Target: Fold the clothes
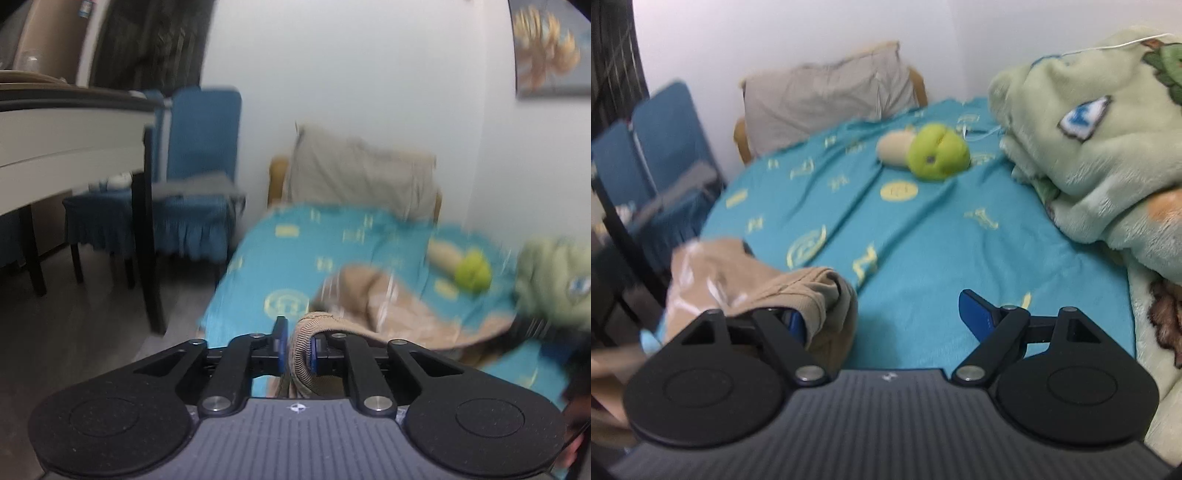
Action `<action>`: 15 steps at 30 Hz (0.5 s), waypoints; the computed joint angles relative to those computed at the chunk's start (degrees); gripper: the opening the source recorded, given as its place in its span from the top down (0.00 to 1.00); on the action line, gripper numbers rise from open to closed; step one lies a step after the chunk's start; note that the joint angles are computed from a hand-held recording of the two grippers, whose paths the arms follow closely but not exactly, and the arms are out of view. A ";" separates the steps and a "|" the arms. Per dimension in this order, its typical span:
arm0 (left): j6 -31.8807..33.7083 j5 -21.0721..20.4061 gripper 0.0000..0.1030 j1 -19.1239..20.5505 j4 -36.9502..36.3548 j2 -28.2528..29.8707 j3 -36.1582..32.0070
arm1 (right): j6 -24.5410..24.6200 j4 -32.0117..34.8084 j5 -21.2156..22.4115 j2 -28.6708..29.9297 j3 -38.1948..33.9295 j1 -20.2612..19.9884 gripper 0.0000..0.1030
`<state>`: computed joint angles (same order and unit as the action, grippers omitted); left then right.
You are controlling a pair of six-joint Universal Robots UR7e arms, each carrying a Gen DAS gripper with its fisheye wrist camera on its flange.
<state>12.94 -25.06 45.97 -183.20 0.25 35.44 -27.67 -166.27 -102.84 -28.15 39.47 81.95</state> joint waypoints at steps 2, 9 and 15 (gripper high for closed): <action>-4.29 0.13 0.83 0.42 6.26 -1.34 2.23 | 0.86 0.05 0.54 0.04 -0.30 -0.10 0.20; -16.12 4.34 0.51 1.25 30.15 -2.20 3.06 | 1.39 -1.48 2.28 -0.45 0.90 -0.33 0.20; -32.22 8.80 0.41 1.81 37.32 -5.52 6.89 | -7.08 -0.33 -3.92 2.44 -2.80 0.61 0.20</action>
<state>-19.28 -16.25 47.78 -145.88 -5.27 42.33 -34.74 -166.60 -106.77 -25.71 36.67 82.56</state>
